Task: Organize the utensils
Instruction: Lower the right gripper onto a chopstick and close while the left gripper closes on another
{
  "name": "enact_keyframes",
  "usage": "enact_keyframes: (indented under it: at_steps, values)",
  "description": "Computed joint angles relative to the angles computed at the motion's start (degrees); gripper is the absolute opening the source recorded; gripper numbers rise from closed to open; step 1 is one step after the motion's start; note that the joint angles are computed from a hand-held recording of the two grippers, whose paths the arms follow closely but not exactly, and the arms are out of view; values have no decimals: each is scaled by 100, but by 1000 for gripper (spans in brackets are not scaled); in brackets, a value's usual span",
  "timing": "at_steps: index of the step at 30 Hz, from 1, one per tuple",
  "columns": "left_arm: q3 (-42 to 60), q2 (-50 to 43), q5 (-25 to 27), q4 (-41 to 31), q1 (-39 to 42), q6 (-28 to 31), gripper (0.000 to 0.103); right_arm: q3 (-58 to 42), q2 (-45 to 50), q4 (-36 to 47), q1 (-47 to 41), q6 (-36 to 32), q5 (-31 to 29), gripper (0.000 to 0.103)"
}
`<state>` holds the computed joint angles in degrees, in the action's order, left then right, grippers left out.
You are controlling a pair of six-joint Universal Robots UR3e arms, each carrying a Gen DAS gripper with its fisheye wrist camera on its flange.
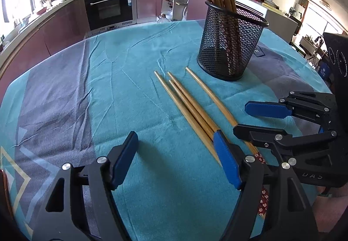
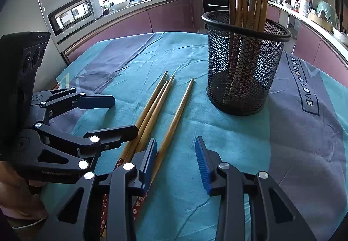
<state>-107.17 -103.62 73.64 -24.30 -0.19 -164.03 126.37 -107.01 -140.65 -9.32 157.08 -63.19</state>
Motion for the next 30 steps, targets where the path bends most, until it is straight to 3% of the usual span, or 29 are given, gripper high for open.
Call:
enact_keyframes:
  at_steps: [12,19,22,23,30]
  values:
    - [-214,104,17,116,59,333,49,-26,-24,67,-31,-35,15,35]
    - [-141,82,-173,-1,263,340,24,-293,315,-91,229,56,-208,30]
    - [-22,44,-182,-114,341,228,26,-472,557,-193,381,139,-331,28]
    - [23,12,-104,-109,332,159,35,-544,649,-221,418,171,-361,28]
    - [268,-205,-73,-105,398,-38,37,-896,1164,-464,595,354,-497,22]
